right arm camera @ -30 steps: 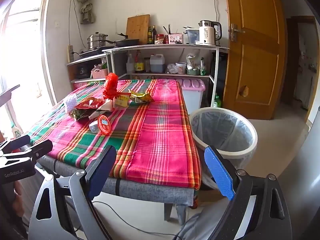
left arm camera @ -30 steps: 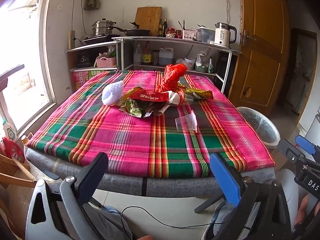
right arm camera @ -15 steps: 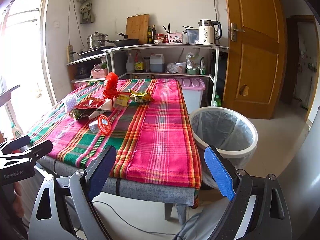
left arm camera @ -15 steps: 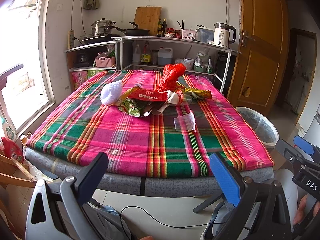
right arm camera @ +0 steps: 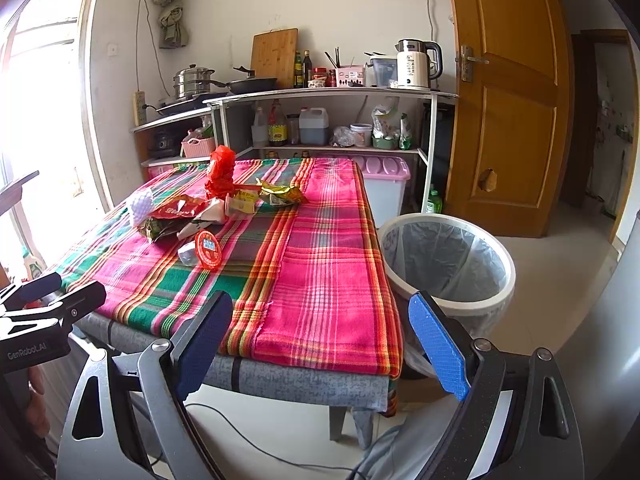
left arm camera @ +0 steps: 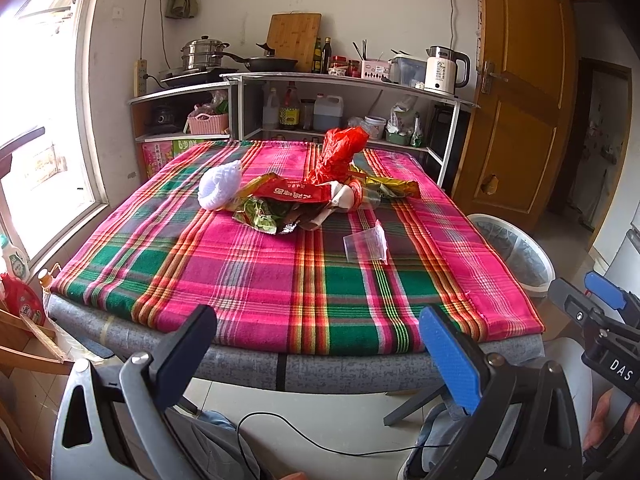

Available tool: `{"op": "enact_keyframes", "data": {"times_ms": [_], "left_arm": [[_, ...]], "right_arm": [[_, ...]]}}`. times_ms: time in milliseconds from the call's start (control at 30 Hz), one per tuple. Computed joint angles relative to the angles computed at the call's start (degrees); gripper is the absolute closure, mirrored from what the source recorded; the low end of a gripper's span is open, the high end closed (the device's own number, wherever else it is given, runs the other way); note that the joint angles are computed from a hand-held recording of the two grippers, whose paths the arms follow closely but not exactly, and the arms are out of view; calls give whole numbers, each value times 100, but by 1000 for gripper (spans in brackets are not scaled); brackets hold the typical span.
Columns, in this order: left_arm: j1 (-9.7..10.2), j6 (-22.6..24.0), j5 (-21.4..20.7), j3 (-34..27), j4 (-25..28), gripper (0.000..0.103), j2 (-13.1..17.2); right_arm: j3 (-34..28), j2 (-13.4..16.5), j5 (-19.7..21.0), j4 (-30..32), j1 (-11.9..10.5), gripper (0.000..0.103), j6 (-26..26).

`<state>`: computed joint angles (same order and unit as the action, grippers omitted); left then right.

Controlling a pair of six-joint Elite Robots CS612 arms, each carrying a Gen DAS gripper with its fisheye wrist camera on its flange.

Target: Collect trash

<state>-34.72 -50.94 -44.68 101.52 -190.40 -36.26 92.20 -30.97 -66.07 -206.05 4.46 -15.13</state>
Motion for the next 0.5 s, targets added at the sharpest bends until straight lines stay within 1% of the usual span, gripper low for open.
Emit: {"op": "enact_keyframes", "data": {"times_ms": [500], "left_arm": [[-6,6,20,24,-24,0,-10]], "right_arm": [[4,-5,-4,6,0,13,5]]}}
